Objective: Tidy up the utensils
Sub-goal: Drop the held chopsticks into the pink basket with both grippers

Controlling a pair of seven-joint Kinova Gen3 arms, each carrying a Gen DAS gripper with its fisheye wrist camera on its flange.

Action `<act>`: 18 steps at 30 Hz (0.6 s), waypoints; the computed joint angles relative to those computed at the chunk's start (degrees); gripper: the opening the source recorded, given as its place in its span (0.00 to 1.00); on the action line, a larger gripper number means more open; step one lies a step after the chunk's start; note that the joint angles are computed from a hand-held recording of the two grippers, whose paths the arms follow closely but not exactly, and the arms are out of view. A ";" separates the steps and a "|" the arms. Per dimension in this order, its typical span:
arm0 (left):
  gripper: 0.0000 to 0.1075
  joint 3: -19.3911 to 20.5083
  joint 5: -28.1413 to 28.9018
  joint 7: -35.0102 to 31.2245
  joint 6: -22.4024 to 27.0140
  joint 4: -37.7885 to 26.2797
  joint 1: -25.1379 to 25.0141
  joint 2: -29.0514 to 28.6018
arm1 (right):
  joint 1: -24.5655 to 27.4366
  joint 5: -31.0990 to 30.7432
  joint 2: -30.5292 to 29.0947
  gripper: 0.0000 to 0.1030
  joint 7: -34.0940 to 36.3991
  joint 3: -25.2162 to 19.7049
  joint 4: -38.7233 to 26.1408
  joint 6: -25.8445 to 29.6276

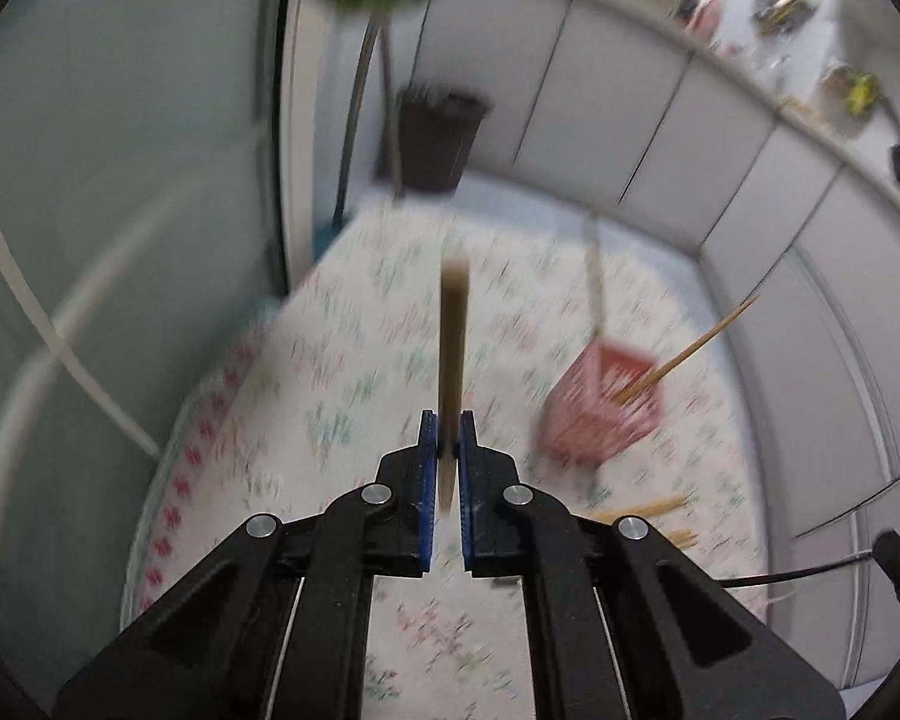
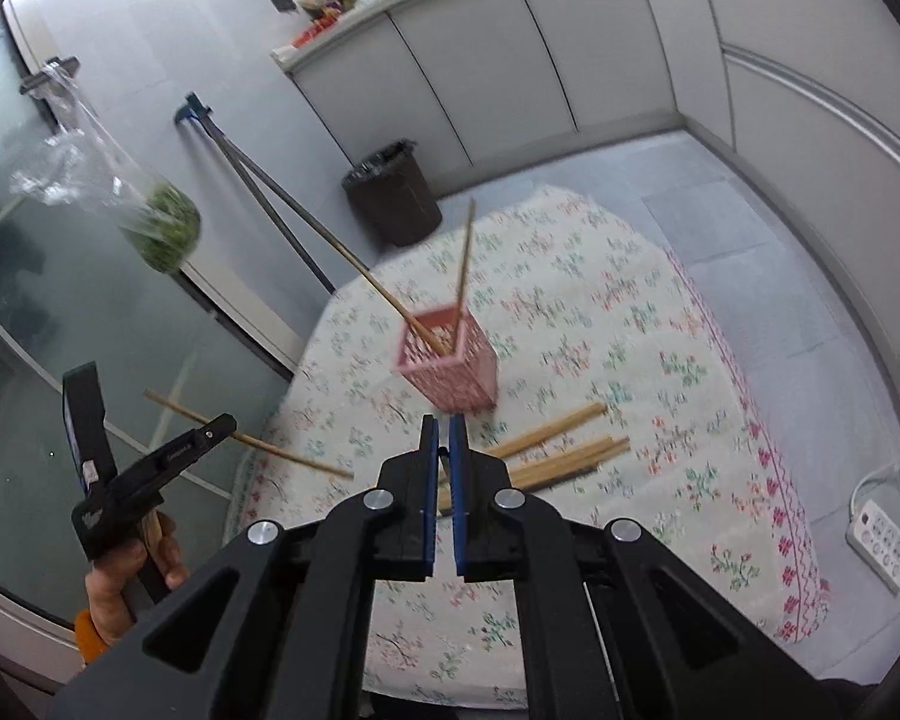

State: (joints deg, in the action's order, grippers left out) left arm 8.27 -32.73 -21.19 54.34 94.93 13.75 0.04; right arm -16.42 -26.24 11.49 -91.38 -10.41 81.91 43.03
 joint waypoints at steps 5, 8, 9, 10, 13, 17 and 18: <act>0.05 1.86 -6.28 0.08 -2.13 -4.14 0.93 -0.67 | 0.32 -1.32 0.38 0.04 -0.02 0.05 -6.20 -0.87; 0.05 1.95 -9.14 -0.19 -3.16 -6.96 1.85 0.71 | 0.11 -1.01 1.02 0.04 -0.96 0.09 -9.08 -2.61; 0.05 1.72 -9.39 -0.64 -3.74 -7.81 2.07 1.28 | 0.08 -0.99 1.35 0.04 -1.31 0.06 -10.04 -3.32; 0.05 1.48 -9.34 -1.18 -4.14 -8.72 2.35 1.96 | 0.15 -0.96 1.73 0.04 -1.54 0.00 -10.77 -3.84; 0.05 0.12 -7.74 -3.98 -5.53 -10.58 2.72 3.44 | 0.28 -0.45 3.46 0.04 -2.36 -0.10 -13.59 -4.20; 0.05 -1.91 -4.93 -7.43 -6.98 -14.28 3.29 7.62 | -0.08 1.52 6.10 0.04 -3.94 0.04 -17.22 -4.01; 0.05 -2.44 -4.21 -8.23 -7.06 -15.03 3.60 8.38 | -0.17 1.90 7.06 0.04 -4.28 -0.01 -18.09 -4.06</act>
